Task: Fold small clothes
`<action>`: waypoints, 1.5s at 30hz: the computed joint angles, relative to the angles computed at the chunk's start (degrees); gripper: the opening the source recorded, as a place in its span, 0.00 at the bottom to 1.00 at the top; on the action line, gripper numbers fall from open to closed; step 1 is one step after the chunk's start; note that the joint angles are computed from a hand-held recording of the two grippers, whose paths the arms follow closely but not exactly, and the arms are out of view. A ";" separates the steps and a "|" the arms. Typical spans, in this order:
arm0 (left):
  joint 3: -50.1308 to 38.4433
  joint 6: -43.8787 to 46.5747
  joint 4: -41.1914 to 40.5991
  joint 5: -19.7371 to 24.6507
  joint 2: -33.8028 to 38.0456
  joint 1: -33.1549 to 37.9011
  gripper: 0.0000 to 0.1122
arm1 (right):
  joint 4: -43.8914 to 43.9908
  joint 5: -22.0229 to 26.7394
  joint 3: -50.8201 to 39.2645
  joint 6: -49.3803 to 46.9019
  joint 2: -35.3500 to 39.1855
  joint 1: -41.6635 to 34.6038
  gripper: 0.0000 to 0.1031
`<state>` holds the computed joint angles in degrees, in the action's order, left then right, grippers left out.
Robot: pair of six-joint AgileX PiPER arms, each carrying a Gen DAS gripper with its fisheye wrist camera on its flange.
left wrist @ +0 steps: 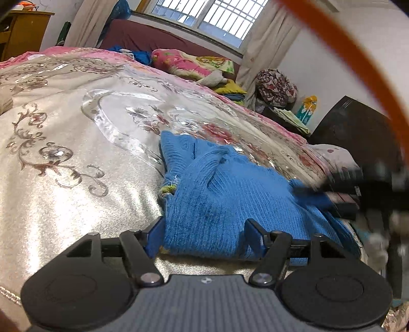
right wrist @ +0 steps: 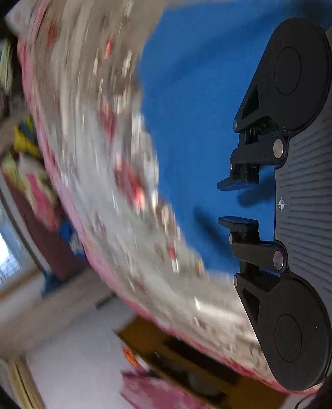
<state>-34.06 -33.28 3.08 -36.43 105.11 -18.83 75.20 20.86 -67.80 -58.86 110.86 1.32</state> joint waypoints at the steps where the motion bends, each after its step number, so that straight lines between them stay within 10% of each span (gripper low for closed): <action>1: -0.08 -0.01 0.00 0.22 -0.10 -0.08 0.63 | -0.53 -1.65 1.71 0.20 -0.72 -1.83 0.22; 5: -0.46 -2.63 2.75 -0.06 0.30 1.60 0.63 | -16.76 -9.47 4.14 18.29 -2.42 -6.14 0.07; 9: -0.12 -1.74 1.77 -1.06 0.84 1.31 0.63 | -39.67 -17.70 4.74 35.60 -5.10 0.63 0.32; 13: 0.46 -3.25 3.39 -2.31 0.97 1.95 0.63 | -48.87 -8.52 -4.57 42.04 -2.02 9.37 0.53; 20: 1.56 -8.20 7.61 -4.81 1.39 4.02 0.57 | -57.94 9.22 -29.65 56.08 13.96 18.05 0.54; 27: 2.22 -13.65 13.24 -7.88 2.20 6.90 0.57 | -51.20 13.31 -35.28 50.54 16.36 18.90 0.54; 36: 1.77 -8.68 7.56 -5.68 1.95 4.13 0.54 | -82.65 27.62 -55.58 64.50 28.48 27.03 0.56; 45: 2.25 -7.07 5.61 -5.13 0.92 3.16 0.60 | -83.76 26.98 -54.49 61.86 27.69 25.68 0.13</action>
